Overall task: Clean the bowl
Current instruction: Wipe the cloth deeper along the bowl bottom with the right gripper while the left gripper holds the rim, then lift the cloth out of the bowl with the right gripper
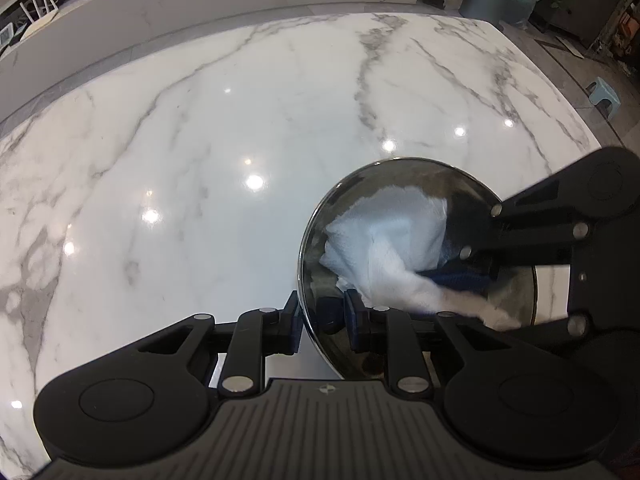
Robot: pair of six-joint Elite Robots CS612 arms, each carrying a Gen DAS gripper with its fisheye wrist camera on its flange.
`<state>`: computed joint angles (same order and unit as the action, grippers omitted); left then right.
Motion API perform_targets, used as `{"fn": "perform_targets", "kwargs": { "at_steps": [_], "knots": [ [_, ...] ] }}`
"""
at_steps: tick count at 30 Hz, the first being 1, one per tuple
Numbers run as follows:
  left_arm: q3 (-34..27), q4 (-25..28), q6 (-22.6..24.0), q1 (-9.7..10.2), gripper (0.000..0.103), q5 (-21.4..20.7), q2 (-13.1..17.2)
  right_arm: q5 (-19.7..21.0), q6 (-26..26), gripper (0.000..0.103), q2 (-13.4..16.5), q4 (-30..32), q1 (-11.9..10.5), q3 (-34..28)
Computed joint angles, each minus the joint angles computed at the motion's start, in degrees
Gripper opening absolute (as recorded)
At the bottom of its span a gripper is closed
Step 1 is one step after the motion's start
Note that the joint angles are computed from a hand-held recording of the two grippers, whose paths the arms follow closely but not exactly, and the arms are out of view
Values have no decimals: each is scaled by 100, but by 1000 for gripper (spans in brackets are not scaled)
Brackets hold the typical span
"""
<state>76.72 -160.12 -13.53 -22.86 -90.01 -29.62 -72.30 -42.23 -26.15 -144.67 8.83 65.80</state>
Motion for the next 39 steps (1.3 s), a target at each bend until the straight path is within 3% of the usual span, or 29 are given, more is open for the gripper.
{"fn": "perform_targets", "kwargs": {
  "at_steps": [3, 7, 9, 15, 18, 22, 24, 27, 35, 39],
  "knots": [
    [5, -14, -15, 9, 19, -5, -2, -406, 127, 15, 20, -418, 31, 36],
    [10, -45, -64, 17, 19, -20, 1, -471, 107, 15, 15, -548, 35, 82],
    [24, -104, -89, 14, 20, -7, 6, -398, 128, 15, 16, -515, 17, 70],
    [83, -340, -213, 1, 20, 119, 15, 323, 413, 15, -123, -655, -155, 249],
    [123, -437, -196, -39, 21, 252, 7, 552, 796, 15, -205, -1193, -257, 466],
    [189, -590, -149, -92, 34, 412, -8, 687, 1385, 15, -231, -1836, -354, 642],
    [246, -696, -150, -122, 34, 511, -32, 648, 1726, 15, -226, -2168, -405, 712],
    [342, -912, -243, -153, 34, 608, -73, 226, 2117, 16, -185, -2483, -439, 758],
    [431, -1162, -848, -175, 34, 674, -67, -364, 1972, 16, -73, -2550, -396, 864],
    [524, -1348, -978, -240, 34, 1005, -71, -302, 1921, 16, -57, -2701, -430, 1035]
  ]
}}
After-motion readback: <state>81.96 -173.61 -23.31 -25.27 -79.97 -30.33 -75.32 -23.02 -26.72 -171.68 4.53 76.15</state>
